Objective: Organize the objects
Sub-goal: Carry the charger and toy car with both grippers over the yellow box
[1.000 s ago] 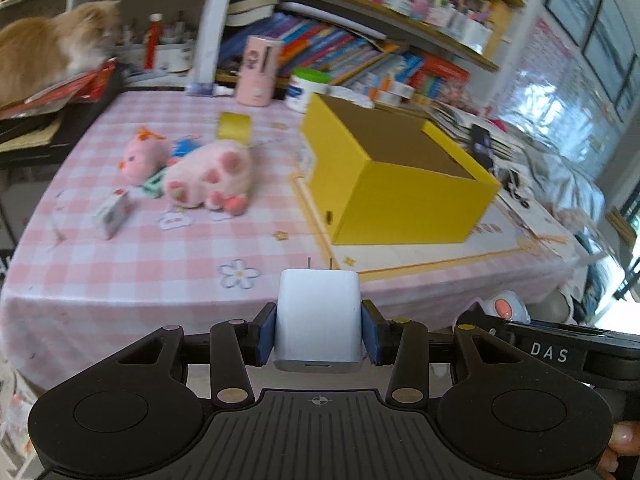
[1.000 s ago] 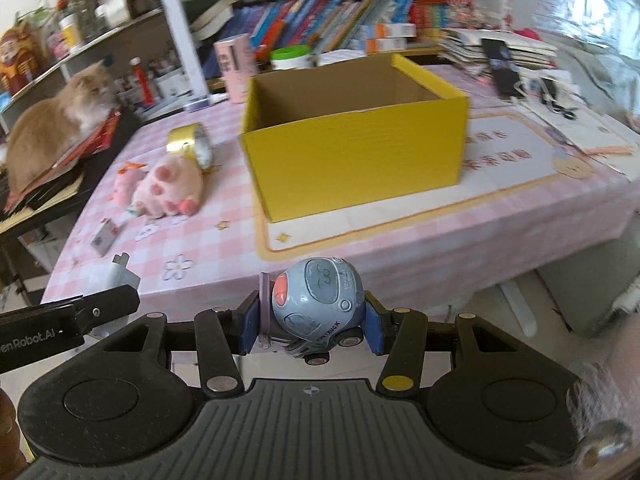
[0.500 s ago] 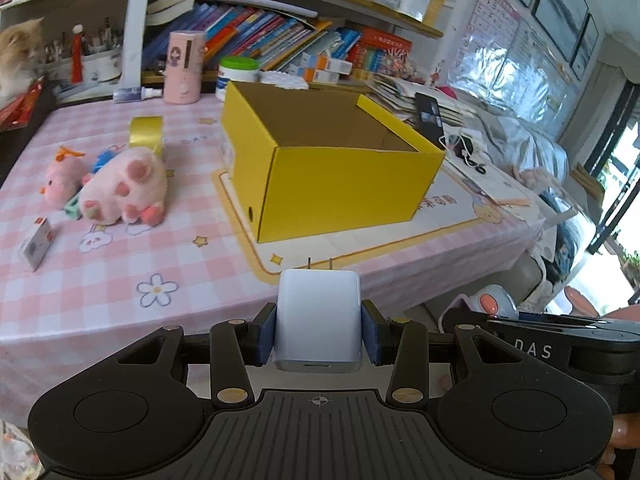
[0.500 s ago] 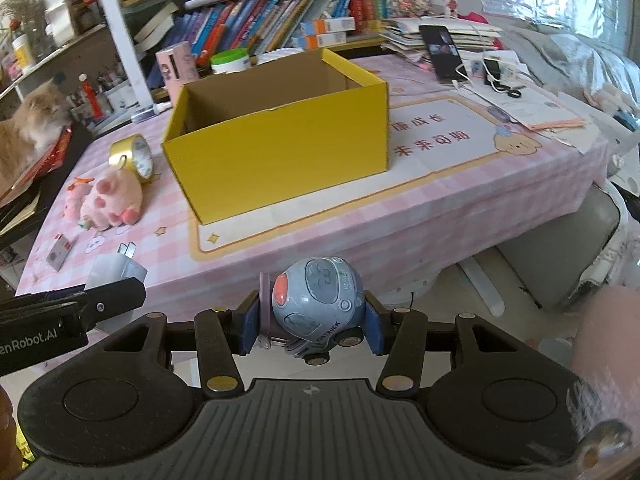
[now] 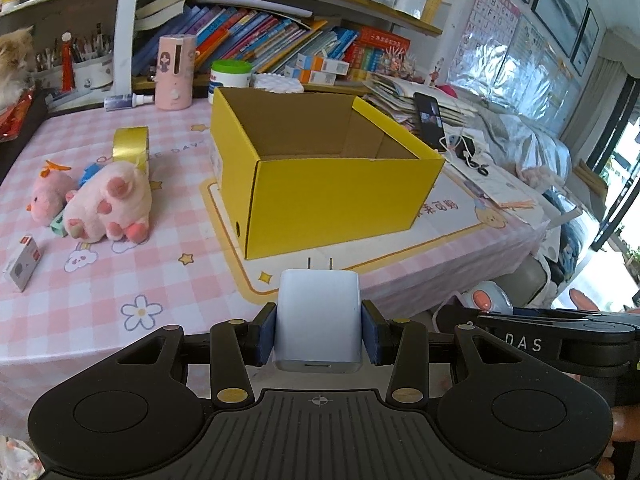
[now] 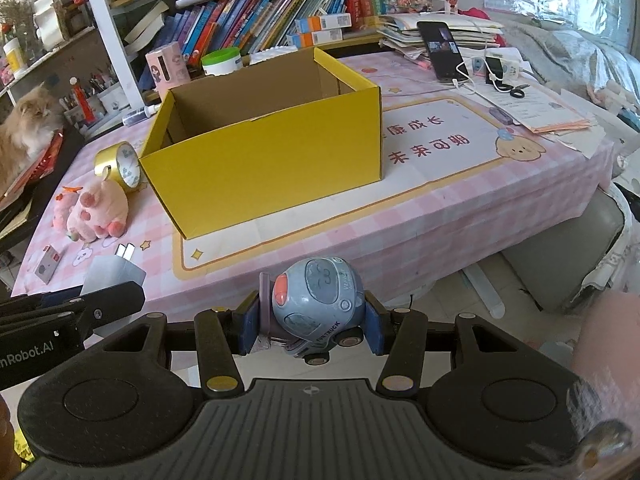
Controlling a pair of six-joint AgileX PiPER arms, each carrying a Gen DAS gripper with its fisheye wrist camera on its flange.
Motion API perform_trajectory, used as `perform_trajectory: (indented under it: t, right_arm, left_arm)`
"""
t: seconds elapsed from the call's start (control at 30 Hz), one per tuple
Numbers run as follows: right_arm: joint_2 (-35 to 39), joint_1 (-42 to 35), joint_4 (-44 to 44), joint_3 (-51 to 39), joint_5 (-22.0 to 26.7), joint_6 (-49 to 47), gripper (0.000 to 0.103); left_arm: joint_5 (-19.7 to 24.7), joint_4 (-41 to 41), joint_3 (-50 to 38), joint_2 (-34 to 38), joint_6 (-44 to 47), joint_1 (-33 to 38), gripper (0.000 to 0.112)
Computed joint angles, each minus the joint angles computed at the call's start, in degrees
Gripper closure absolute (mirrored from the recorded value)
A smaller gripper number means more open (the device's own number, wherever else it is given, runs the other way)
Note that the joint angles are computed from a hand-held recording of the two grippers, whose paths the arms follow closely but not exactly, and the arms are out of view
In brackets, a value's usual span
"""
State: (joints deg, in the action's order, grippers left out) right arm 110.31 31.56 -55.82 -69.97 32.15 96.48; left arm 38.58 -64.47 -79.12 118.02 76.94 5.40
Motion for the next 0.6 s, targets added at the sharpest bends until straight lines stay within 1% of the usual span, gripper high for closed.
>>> perform_trajectory:
  t: [0.07, 0.27, 0.37, 0.47, 0.6]
  right_arm:
    - [0.15, -0.78, 0.69, -0.34, -0.50, -1.34, 0.055]
    - [0.45, -3.22, 1.96, -1.01, -2.12, -4.64, 0.055]
    - [0.57, -4.53, 1.90, -1.68, -3.21, -6.09, 0.055]
    - [0.80, -6.41, 1.43, -3.16, -4.75, -8.08, 0.055]
    - [1.72, -9.64, 3.01, -7.70, -6.80, -15.32, 0.055]
  left_arm:
    - [-0.04, -0.09, 0.02, 0.00, 0.11, -0.01, 0.071]
    - [-2.03, -1.01, -1.55, 0.53, -0.54, -2.17, 0.071]
    - [-2.61, -1.51, -3.40, 1.03, -0.81, -3.18, 0.071]
    - [-2.74, -1.78, -6.32, 1.78, -2.44, -3.87, 0.071]
    - [-3.67, -0.61, -13.35, 4.03, -6.76, -5.72, 0.071]
